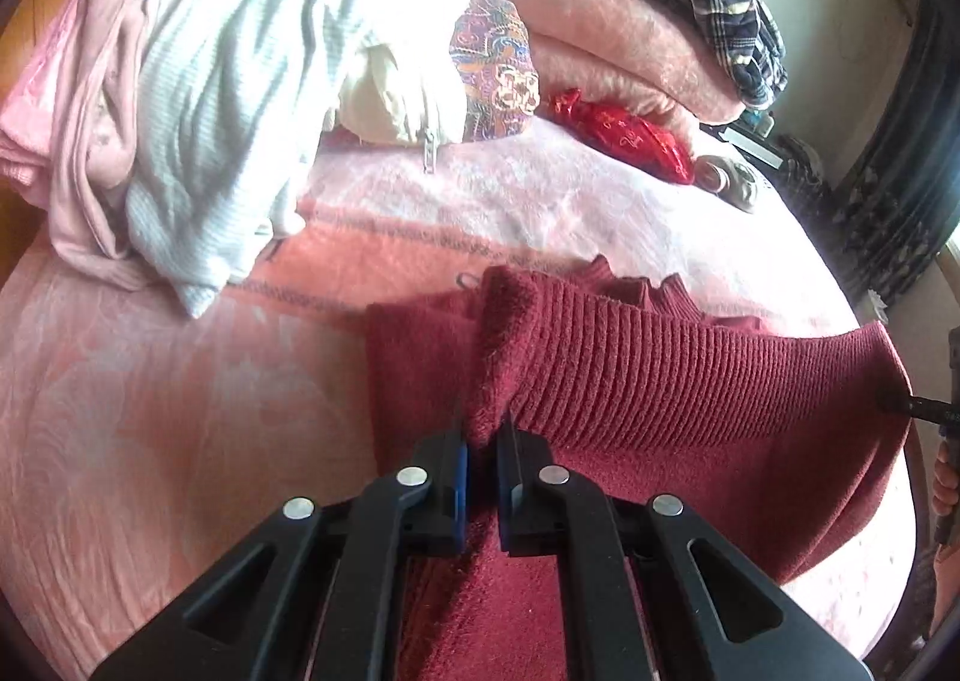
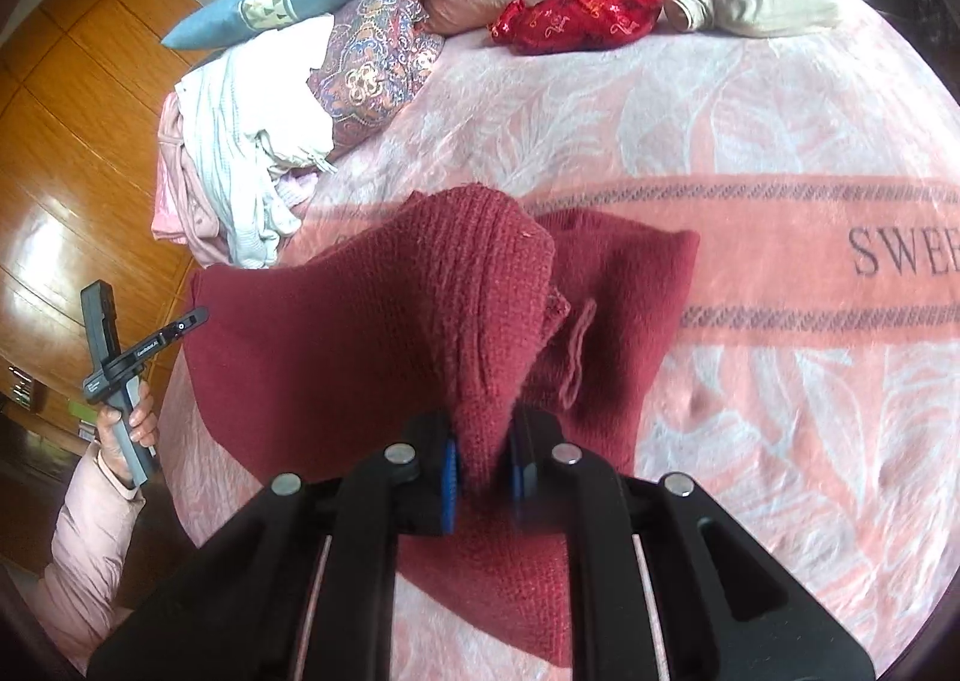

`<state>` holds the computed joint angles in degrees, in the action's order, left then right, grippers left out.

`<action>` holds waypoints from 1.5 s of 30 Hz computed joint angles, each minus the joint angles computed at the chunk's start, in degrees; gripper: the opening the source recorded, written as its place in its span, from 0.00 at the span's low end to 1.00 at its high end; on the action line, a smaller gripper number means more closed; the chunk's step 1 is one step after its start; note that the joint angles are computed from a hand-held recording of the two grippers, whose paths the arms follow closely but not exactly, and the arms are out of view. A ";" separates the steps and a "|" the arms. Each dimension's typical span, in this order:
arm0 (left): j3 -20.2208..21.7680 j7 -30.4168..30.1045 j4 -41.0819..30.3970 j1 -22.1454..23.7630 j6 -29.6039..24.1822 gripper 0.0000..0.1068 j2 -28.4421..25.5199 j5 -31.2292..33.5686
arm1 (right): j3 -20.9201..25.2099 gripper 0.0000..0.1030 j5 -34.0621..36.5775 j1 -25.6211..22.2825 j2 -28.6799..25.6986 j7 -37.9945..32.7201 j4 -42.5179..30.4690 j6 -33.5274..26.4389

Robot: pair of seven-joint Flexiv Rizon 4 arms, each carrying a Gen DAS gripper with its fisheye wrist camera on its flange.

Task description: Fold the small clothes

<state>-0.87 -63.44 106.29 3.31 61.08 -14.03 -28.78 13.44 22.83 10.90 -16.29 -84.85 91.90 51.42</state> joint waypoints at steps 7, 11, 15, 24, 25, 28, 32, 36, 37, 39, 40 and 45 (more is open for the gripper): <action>2.44 -11.65 -15.44 -1.58 -0.08 0.06 -12.40 10.51 | -2.43 0.11 -8.25 2.65 -12.39 6.17 -12.50 -1.58; 4.32 -17.65 -23.95 -3.36 -3.76 0.06 -19.44 16.51 | -3.67 0.11 -13.64 3.82 -17.98 10.09 -16.38 -4.33; 6.18 -21.65 -29.22 -5.38 -8.39 0.06 -24.41 22.63 | -3.79 0.12 -16.43 3.85 -21.87 12.81 -18.20 -6.61; 4.35 -21.92 -26.37 -3.19 -10.00 0.43 -22.22 23.63 | -3.41 0.53 -18.46 2.92 -17.97 15.80 -13.10 -4.87; 4.25 -21.99 -25.37 -2.83 -10.39 0.61 -21.02 23.15 | -2.73 0.53 -17.99 2.25 -16.28 14.89 -11.47 -4.72; 2.78 -19.18 -19.17 -0.81 -11.58 0.67 -15.53 20.50 | -0.84 0.53 -15.54 0.31 -10.60 11.90 -5.79 -5.81; 3.75 -14.91 -7.86 0.18 -14.84 0.70 -6.47 20.01 | 1.26 0.58 -9.11 -1.85 -2.52 6.89 3.03 -7.59; 4.40 -10.60 2.94 1.55 -13.75 0.71 0.22 17.13 | 0.77 0.62 -6.24 -0.62 2.18 5.64 9.64 -9.36; 4.12 -9.08 4.83 2.02 -13.45 0.71 1.10 15.01 | 0.43 0.60 -6.55 0.06 2.77 5.84 11.04 -8.83; 4.01 -8.40 6.45 2.05 -13.20 0.71 1.49 13.42 | 0.01 0.46 -5.04 0.56 2.96 6.28 12.26 -8.47; 3.87 -8.23 6.81 2.08 -13.06 0.71 1.38 12.53 | -0.10 0.35 -3.52 0.42 2.84 6.28 12.19 -9.00; 2.56 -6.36 5.72 2.07 -16.07 0.39 -0.20 8.38 | -0.31 0.09 1.47 -0.60 4.23 3.14 11.45 -9.30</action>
<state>1.68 -69.80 112.01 5.39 45.01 -14.23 -20.40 13.13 24.30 10.29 -12.07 -81.71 103.34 42.12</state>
